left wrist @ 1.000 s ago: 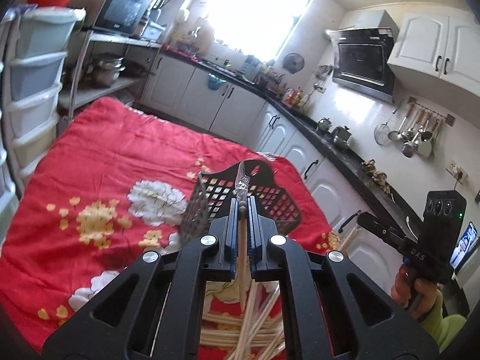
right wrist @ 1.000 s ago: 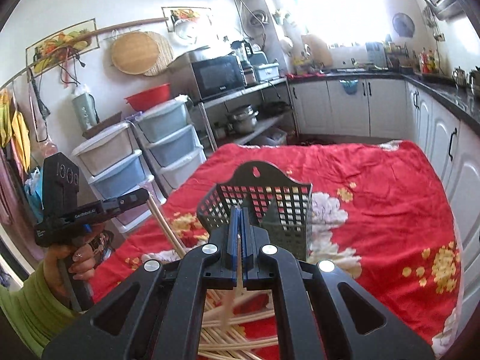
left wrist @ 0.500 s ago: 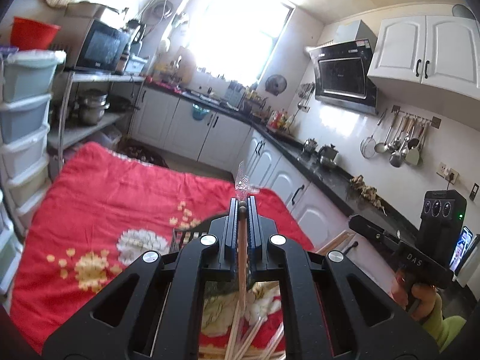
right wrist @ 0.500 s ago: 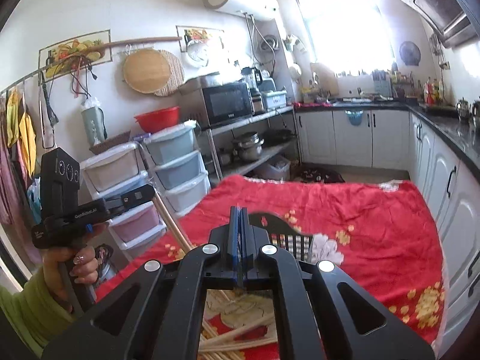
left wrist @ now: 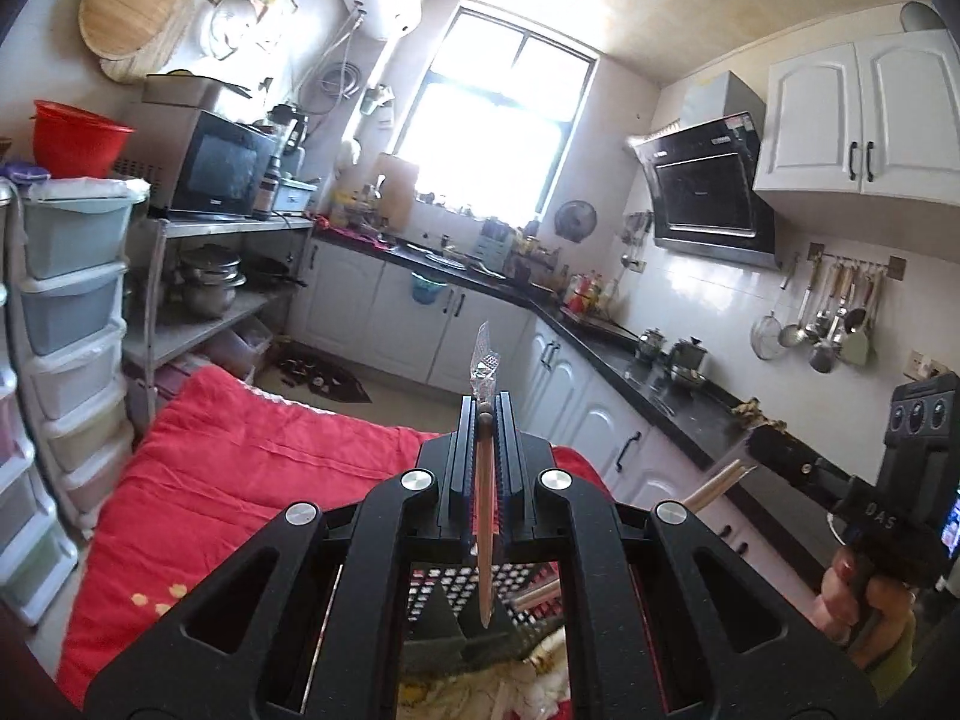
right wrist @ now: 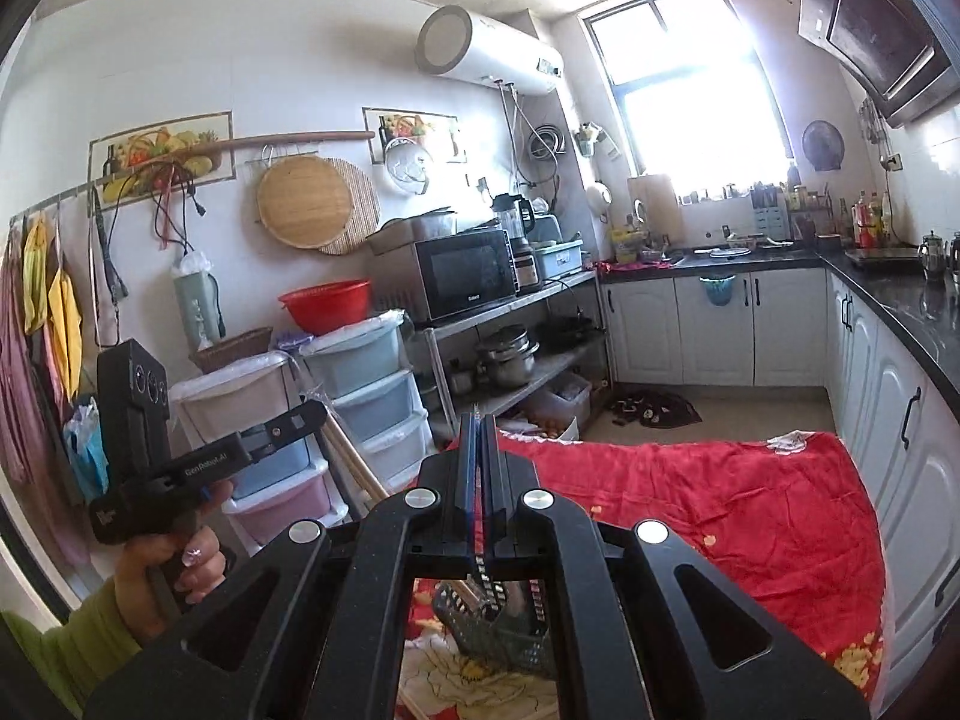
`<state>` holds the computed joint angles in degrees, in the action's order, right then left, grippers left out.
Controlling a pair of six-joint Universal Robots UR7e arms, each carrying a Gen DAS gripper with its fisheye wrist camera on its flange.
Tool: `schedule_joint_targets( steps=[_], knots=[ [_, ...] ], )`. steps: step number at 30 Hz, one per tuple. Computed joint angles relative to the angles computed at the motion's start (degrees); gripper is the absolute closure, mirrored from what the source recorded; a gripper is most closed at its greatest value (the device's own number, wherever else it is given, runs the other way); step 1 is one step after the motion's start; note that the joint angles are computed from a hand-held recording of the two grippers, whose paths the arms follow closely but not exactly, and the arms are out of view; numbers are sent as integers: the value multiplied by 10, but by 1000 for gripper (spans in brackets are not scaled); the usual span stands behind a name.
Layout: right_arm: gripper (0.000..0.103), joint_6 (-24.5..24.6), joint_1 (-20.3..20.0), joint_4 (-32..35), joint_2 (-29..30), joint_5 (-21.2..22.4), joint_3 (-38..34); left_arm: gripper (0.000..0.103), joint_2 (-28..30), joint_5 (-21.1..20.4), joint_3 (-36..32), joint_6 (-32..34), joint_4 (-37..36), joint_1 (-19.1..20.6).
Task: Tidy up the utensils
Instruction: 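Lift both held chopsticks and lower them upright into the green caddy, then open both tools to release the chopsticks inside the caddy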
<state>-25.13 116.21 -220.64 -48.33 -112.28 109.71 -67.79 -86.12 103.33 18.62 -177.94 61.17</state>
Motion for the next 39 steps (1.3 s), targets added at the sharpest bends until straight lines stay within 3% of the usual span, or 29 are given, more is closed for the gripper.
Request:
schedule_joint_targets(
  steps=[15,29,31,33,34,36,37,39],
  knots=[
    [101,26,-33,34,12,-15,-28,100,49,62,-5,24,-51,14],
    [101,88,-67,102,29,-1,-29,100,65,38,-4,4,-8,38],
    [101,94,-69,103,34,-8,-32,100,66,34,-2,1,-4,40],
    [100,80,-62,91,47,-50,-42,99,67,31,-4,-6,4,44],
    [98,67,-60,82,54,-65,-46,98,68,32,-3,-7,5,45],
    [74,62,-61,72,56,-73,-44,85,67,35,1,-5,3,44],
    [68,68,-62,65,56,-76,-41,80,66,38,4,-4,0,44],
    [65,64,-61,47,58,-86,-38,64,63,45,9,-3,-7,42]
  ],
)
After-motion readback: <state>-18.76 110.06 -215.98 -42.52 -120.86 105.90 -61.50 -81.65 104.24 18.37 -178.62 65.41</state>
